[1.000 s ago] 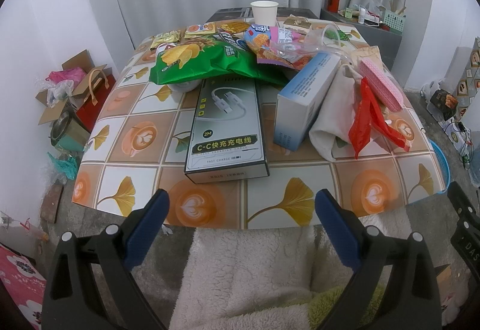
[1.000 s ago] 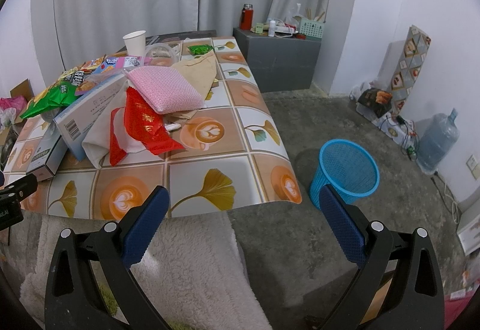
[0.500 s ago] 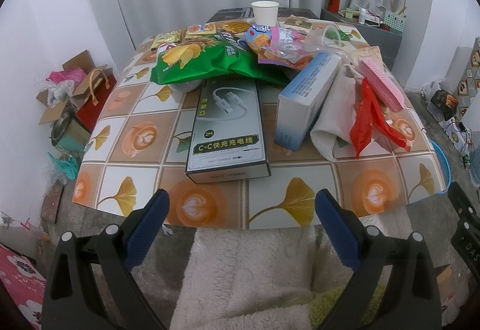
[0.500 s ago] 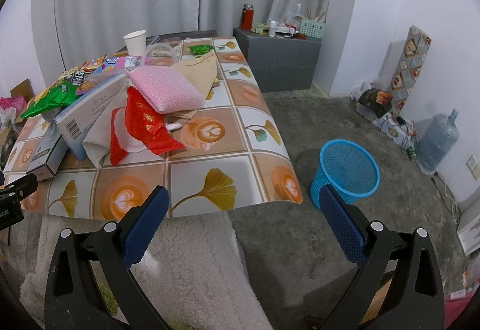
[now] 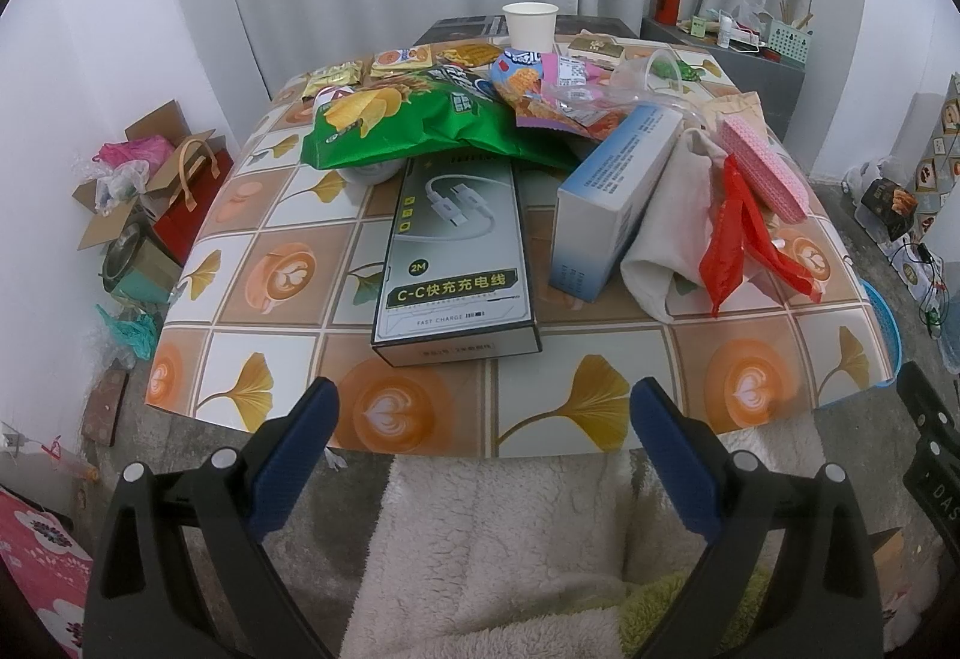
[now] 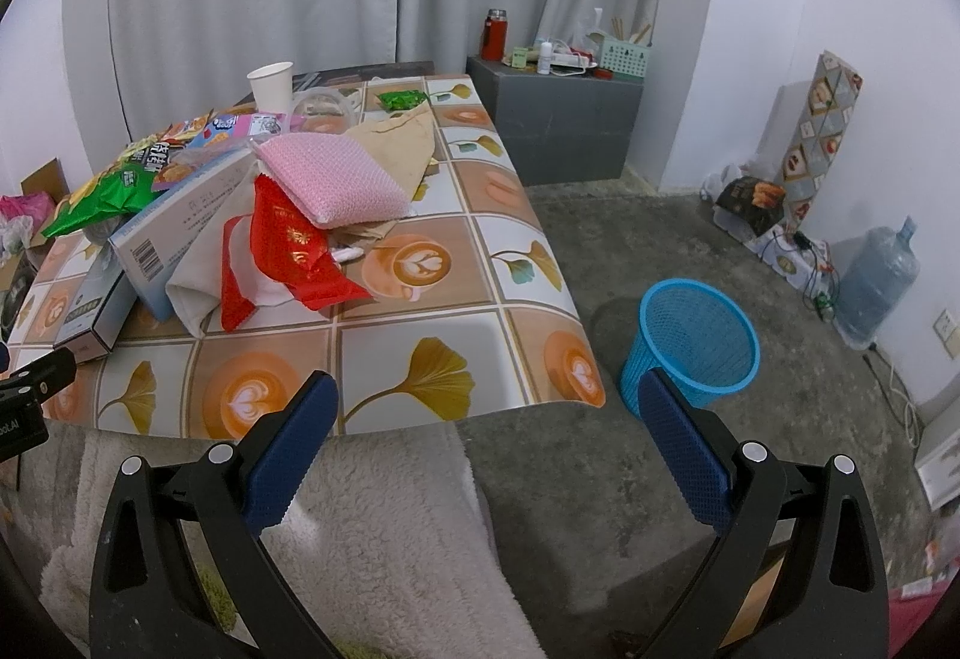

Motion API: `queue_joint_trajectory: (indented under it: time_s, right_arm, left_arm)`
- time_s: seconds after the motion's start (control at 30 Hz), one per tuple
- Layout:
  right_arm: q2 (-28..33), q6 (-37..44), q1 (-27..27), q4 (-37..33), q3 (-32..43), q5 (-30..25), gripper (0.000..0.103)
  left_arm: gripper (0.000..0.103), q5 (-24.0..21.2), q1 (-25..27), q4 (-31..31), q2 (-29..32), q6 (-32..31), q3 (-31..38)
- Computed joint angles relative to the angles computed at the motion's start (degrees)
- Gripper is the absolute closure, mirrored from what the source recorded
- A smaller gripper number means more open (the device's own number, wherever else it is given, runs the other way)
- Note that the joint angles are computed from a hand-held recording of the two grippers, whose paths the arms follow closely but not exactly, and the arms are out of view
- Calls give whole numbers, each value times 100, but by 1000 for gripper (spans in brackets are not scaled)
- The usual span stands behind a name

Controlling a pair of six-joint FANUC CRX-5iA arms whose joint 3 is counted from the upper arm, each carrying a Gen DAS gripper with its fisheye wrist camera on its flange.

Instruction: Collect trash

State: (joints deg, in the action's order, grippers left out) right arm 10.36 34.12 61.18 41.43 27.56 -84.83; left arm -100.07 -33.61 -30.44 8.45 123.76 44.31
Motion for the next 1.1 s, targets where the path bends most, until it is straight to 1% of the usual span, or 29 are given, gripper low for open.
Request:
queue_joint_trajectory:
  time_s: [0.5, 0.77, 0.93, 1.1]
  right_arm:
    - [7, -24, 75, 59, 53, -87, 7]
    - [92, 103, 116, 185, 252, -177, 7]
    - [55, 89, 103, 413, 117, 88, 7]
    - [-64, 123, -7, 618, -112, 591, 7]
  left_arm:
    - [8, 9, 9, 10, -12, -16, -22]
    - [8, 61, 53, 68, -111, -79, -159]
    - [8, 139, 96, 164, -100, -122, -164]
    - [8, 485, 173, 233, -192, -196, -291]
